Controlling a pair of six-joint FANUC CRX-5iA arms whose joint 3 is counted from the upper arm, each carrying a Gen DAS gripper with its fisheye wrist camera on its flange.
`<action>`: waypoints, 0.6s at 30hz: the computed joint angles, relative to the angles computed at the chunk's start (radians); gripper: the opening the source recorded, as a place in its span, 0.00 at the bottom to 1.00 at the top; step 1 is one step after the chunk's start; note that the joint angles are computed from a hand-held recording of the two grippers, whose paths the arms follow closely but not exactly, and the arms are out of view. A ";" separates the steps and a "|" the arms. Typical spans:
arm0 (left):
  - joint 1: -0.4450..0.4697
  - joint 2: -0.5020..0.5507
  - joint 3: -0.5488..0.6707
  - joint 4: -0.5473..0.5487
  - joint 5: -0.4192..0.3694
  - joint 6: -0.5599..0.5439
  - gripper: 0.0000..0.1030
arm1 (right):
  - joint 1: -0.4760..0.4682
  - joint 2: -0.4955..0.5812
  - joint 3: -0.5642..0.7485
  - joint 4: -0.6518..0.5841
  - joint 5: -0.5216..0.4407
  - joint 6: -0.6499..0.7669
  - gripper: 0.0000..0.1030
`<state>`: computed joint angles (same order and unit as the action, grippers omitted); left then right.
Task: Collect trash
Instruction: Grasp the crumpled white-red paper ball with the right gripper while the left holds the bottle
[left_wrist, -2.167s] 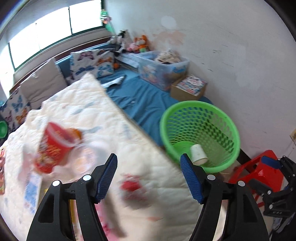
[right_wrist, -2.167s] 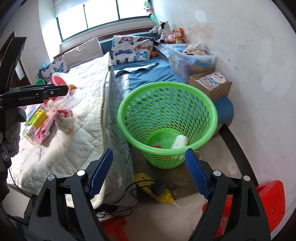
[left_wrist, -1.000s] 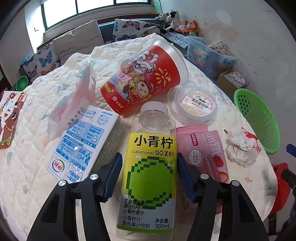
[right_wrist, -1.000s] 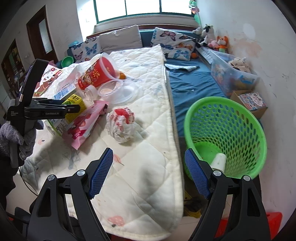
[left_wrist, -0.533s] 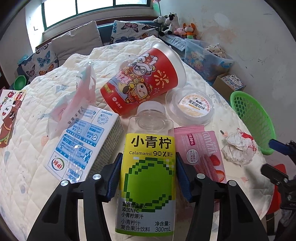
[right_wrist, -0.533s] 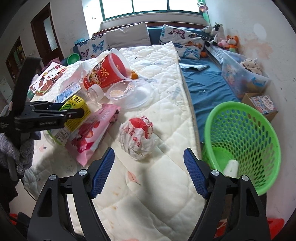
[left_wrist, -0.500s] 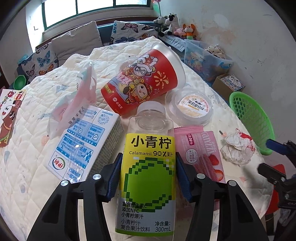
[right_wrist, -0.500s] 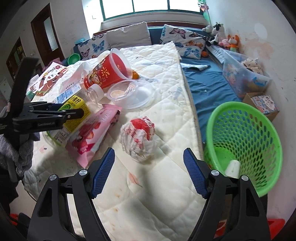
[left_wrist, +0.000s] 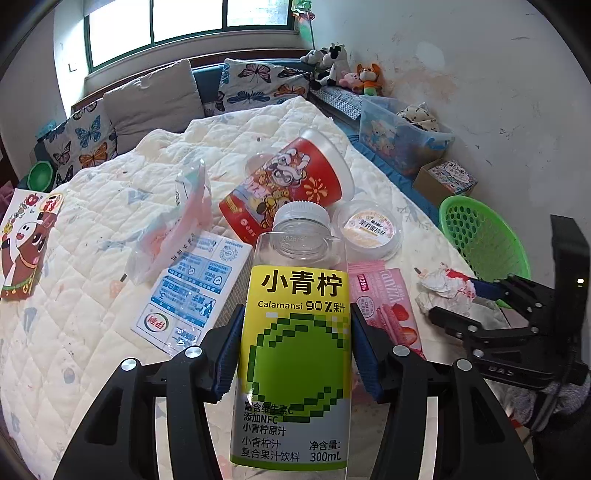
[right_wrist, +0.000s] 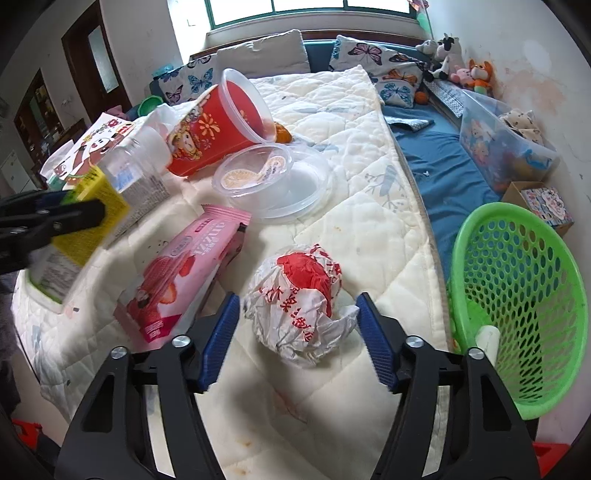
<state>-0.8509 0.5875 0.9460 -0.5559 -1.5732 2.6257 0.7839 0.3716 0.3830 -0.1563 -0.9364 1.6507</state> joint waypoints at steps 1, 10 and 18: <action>-0.001 0.000 0.004 -0.001 0.001 -0.004 0.51 | -0.001 0.004 0.004 -0.003 -0.001 0.001 0.60; -0.007 0.039 0.085 -0.001 -0.012 -0.043 0.51 | -0.016 -0.030 -0.034 -0.015 0.028 0.010 0.53; -0.007 0.162 0.296 0.010 -0.055 -0.143 0.51 | -0.050 -0.091 -0.092 -0.003 0.068 -0.009 0.52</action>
<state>-0.8576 0.7495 1.2420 -0.5455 -1.6283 2.4828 0.7334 0.2808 0.2909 -0.1588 -0.8681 1.6417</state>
